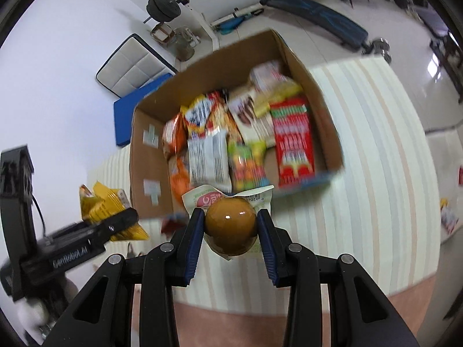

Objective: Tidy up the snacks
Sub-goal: 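Carry the yellow bag and wrapped egg into the box and open both tools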

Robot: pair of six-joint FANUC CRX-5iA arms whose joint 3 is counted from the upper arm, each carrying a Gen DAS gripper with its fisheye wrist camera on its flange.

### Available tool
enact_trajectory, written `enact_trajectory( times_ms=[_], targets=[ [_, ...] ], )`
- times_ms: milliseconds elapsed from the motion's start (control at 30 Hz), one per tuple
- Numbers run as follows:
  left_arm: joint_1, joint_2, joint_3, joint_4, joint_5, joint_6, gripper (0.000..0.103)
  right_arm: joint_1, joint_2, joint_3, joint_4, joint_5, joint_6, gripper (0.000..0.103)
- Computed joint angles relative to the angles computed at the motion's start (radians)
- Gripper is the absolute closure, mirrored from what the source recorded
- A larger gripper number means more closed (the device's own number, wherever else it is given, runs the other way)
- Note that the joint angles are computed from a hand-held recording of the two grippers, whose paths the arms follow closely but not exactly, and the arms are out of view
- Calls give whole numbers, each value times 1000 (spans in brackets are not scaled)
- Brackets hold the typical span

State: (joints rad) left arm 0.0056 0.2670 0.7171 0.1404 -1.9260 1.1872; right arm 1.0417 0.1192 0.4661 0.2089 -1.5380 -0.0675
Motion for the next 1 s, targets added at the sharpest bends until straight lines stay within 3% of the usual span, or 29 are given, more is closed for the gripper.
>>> enact_trajectory(
  times_ms=[167,333,633,733,800,833,900,1000],
  targets=[
    [-48,218,266,-108,-109,-2,48,-106,86,73,-58,-31,112,63],
    [-94,335,379,-197,-167,-18,47,-168,119,62,-129,-31,143,63],
    [-136,370,354,-295,-185,-55,46,-221,123,17,-219,-36,162,62],
    [-134,366,337,-295,-181,-50,36,-236,123,16,-253,-44,165,61],
    [-130,362,329,-289,-178,-49,22,-246,127,23,-280,-52,161,61],
    [-127,354,320,-285,-167,-43,21,-249,133,31,-288,-64,161,61],
    [-119,343,307,-277,-152,-39,21,-247,141,43,-285,-81,158,45],
    [-106,325,290,-255,-140,-28,21,-241,148,58,-275,-91,157,37]
  ],
)
